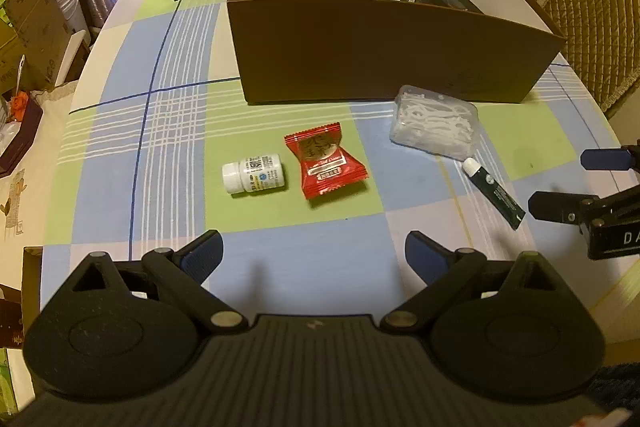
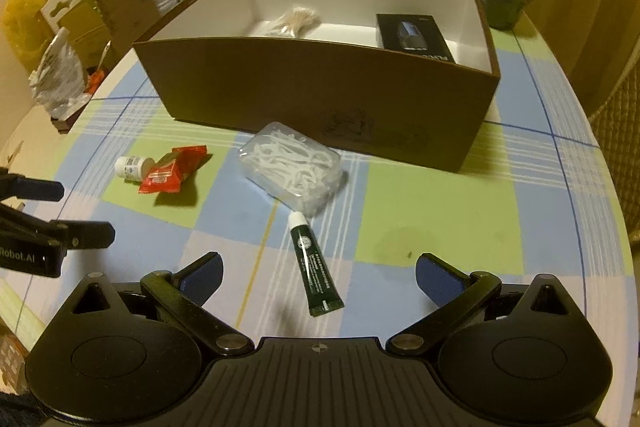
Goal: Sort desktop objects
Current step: 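Withdraw both grippers from the box back over the remaining table items, then grasp the dark green tube with the right gripper while the left gripper grasps the white pill bottle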
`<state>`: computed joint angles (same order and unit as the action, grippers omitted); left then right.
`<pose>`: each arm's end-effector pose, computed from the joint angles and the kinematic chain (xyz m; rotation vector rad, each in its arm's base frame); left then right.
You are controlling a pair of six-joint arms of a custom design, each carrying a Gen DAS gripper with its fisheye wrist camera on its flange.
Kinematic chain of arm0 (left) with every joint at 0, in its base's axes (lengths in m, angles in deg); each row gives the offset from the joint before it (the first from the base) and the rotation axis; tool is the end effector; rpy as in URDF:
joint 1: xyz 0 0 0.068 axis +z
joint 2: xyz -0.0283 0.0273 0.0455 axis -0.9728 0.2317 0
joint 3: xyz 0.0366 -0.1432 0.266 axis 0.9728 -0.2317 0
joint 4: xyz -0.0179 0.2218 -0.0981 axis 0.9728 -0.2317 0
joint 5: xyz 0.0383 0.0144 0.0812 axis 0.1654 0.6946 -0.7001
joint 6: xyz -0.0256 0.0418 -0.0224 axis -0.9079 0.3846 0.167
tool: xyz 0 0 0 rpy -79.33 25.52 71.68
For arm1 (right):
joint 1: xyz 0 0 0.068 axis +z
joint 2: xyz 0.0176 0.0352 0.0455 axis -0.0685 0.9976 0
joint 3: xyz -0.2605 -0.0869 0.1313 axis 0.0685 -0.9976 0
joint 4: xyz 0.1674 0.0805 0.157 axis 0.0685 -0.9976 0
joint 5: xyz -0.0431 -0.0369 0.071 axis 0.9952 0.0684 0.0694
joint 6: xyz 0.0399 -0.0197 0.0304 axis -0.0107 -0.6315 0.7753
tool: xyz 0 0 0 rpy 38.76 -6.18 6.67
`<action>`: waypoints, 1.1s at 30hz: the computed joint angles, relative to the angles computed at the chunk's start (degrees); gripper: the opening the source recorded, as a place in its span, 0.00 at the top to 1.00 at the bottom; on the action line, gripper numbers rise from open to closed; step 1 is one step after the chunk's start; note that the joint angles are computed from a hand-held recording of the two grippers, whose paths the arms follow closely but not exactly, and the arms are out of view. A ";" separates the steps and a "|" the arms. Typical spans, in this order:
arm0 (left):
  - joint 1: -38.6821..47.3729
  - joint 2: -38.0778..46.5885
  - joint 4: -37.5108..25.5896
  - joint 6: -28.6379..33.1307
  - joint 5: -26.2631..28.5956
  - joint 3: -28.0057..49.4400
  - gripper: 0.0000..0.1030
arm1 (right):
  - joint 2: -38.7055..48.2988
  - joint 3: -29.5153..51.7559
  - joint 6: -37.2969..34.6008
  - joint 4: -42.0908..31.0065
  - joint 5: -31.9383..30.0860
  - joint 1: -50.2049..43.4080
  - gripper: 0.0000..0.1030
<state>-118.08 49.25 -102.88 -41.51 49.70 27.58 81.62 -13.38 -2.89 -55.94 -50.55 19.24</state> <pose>0.2479 -0.1978 0.1131 -0.5061 2.6049 0.1967 0.2839 0.1293 0.1189 -0.5821 2.5226 0.4142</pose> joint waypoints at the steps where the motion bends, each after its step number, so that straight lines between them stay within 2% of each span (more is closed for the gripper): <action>1: 0.01 -0.10 0.22 0.07 -0.08 -0.24 0.07 | 0.07 -0.16 -0.13 0.38 -0.02 0.11 0.03; 14: 0.12 0.11 2.10 -0.24 0.12 -1.53 0.07 | 2.79 -0.39 -1.42 2.78 -2.33 -0.48 0.30; 20: 0.30 0.07 3.00 -0.69 -0.02 -2.40 0.07 | 5.67 0.15 -3.35 4.10 -3.32 0.25 0.47; 25: 0.78 -0.01 3.37 -0.85 -0.08 -3.19 0.07 | 9.01 1.17 -4.41 6.87 -1.25 1.33 0.63; 33: 2.00 -0.92 4.17 -1.43 -0.69 -5.31 0.08 | 13.09 3.98 -6.21 7.99 -0.54 1.78 0.78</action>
